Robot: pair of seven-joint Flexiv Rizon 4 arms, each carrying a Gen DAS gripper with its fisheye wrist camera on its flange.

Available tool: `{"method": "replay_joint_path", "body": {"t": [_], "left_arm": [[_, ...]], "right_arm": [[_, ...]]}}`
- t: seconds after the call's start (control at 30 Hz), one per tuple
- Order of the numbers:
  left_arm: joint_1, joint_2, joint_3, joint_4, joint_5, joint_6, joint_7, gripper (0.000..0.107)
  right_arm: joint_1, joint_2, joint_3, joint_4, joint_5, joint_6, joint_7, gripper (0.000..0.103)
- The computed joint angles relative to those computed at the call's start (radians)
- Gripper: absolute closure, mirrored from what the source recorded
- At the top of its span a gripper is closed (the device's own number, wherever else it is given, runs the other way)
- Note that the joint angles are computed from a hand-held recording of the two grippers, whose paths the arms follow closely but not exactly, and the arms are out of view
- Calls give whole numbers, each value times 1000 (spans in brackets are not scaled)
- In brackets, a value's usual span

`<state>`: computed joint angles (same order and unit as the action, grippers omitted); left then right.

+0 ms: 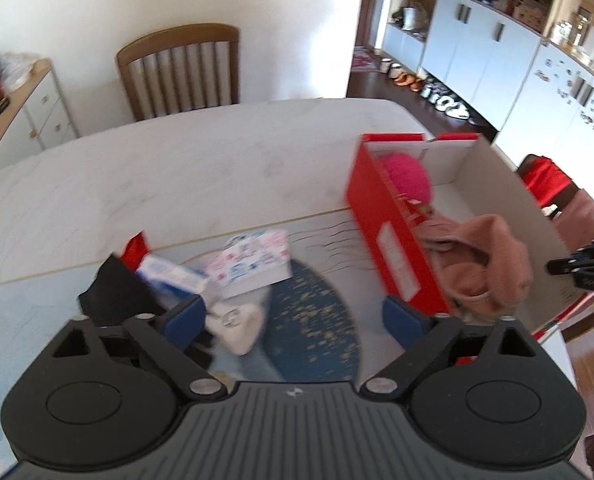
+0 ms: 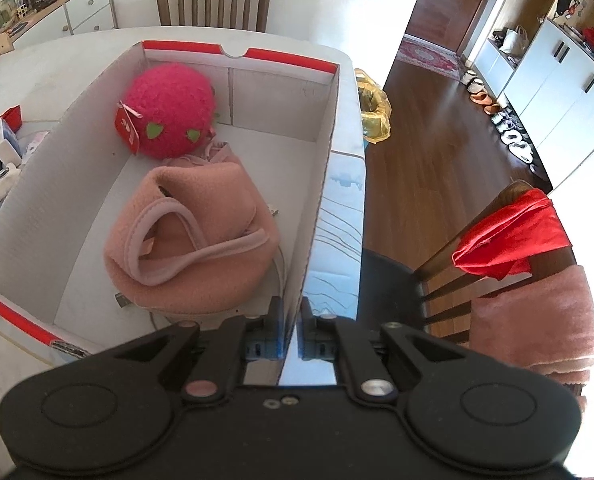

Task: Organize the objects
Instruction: 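Move the left gripper to the black USB cable and grasp it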

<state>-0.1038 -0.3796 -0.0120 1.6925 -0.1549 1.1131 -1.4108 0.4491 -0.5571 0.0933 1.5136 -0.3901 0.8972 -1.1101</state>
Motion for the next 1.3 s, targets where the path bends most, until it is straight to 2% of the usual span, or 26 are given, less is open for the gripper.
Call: {"method": "replay_joint_path", "body": {"t": [0.17, 0.27, 0.43, 0.53, 0.63, 0.83, 0.97, 1.03, 1.07, 1.2, 1.3], "left_arm": [[46, 5, -21, 54, -55, 11, 57, 7], [75, 9, -58, 109, -121, 19, 147, 4], [73, 14, -64, 178, -137, 28, 255, 4], [90, 23, -91, 233, -185, 36, 359, 4], [108, 29, -110, 267, -242, -4, 466, 4], [110, 27, -109, 299, -288, -16, 643, 4], [109, 17, -101, 297, -295, -24, 706, 6], [111, 14, -98, 297, -298, -29, 734, 12], [110, 13, -96, 296, -297, -33, 744, 22], [104, 8, -92, 297, -282, 4, 780, 33], [107, 9, -102, 294, -295, 1, 809, 47]], "right_arm": [[1, 1, 1, 1, -3, -9, -9, 97], [8, 2, -3, 1, -10, -24, -5, 97], [15, 2, -6, 3, -17, -41, 16, 96], [21, 3, -7, 6, -23, -58, 27, 96], [25, 4, -7, 5, -27, -77, 39, 96], [33, 3, -10, -1, -40, -102, 67, 95], [36, 2, -10, -5, -44, -115, 83, 94], [38, 2, -10, -6, -47, -119, 91, 94], [38, 2, -10, -6, -48, -121, 95, 94], [37, 3, -9, -4, -50, -121, 103, 94], [36, 3, -8, -4, -51, -121, 101, 94]]}}
